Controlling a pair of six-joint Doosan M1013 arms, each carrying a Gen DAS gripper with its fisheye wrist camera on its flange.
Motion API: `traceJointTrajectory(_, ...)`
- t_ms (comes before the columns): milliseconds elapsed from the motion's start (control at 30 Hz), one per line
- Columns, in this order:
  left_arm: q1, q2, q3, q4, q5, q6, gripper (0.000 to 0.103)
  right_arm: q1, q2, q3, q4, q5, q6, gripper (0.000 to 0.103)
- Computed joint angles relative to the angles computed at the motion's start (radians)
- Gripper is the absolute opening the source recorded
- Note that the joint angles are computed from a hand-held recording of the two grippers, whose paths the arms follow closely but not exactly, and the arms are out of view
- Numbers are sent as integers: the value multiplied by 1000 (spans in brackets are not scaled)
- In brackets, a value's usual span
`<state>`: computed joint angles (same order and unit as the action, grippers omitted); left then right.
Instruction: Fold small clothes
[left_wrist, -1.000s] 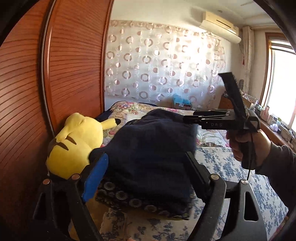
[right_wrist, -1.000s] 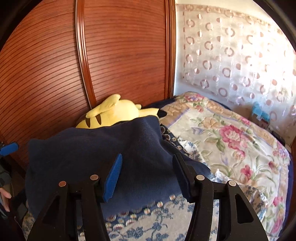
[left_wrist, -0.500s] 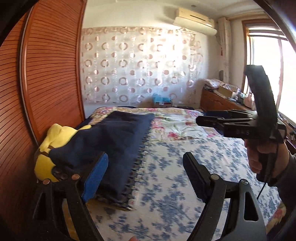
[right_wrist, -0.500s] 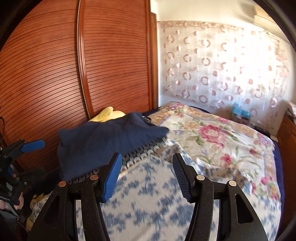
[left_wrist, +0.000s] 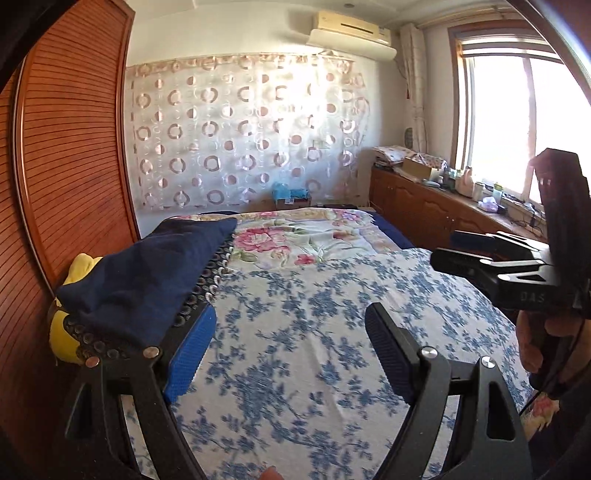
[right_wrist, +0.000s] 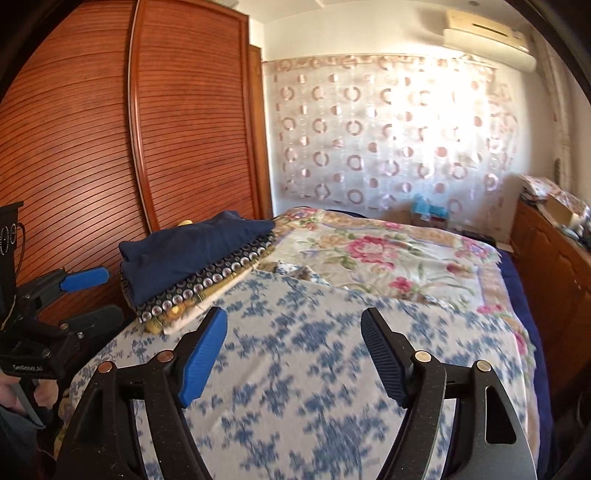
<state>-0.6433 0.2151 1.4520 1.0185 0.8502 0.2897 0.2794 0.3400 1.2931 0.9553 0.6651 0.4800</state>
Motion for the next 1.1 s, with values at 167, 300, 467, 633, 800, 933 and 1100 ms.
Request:
traceJointTrajectory(167, -29, 2, 1, 32, 12, -41, 83, -5, -71, 98, 26, -59, -3, 84)
traceJointTrajectory(300, -51, 3, -8, 44, 42, -28, 83, -1, -129, 172, 48, -140, -13, 84)
traceJointTrajectory(467, -64, 0, -18, 51, 53, -38, 83, 2, -201, 263, 161, -235, -87, 84)
traceJointTrajectory(633, -83, 7, -32, 66, 81, -29, 83, 11, -260, 335, 221, -320, -123, 84)
traceJointTrajectory(800, -95, 12, -38, 85, 86, -36, 83, 21, -279, 362, 206, -348, -89, 84)
traceJointTrajectory(933, -98, 14, -41, 85, 89, -47, 83, 25, -272, 362, 204, -355, -81, 84)
traceJointTrajectory(1100, -101, 20, -50, 80, 103, -53, 83, 22, -271, 360, 197, -351, -71, 84)
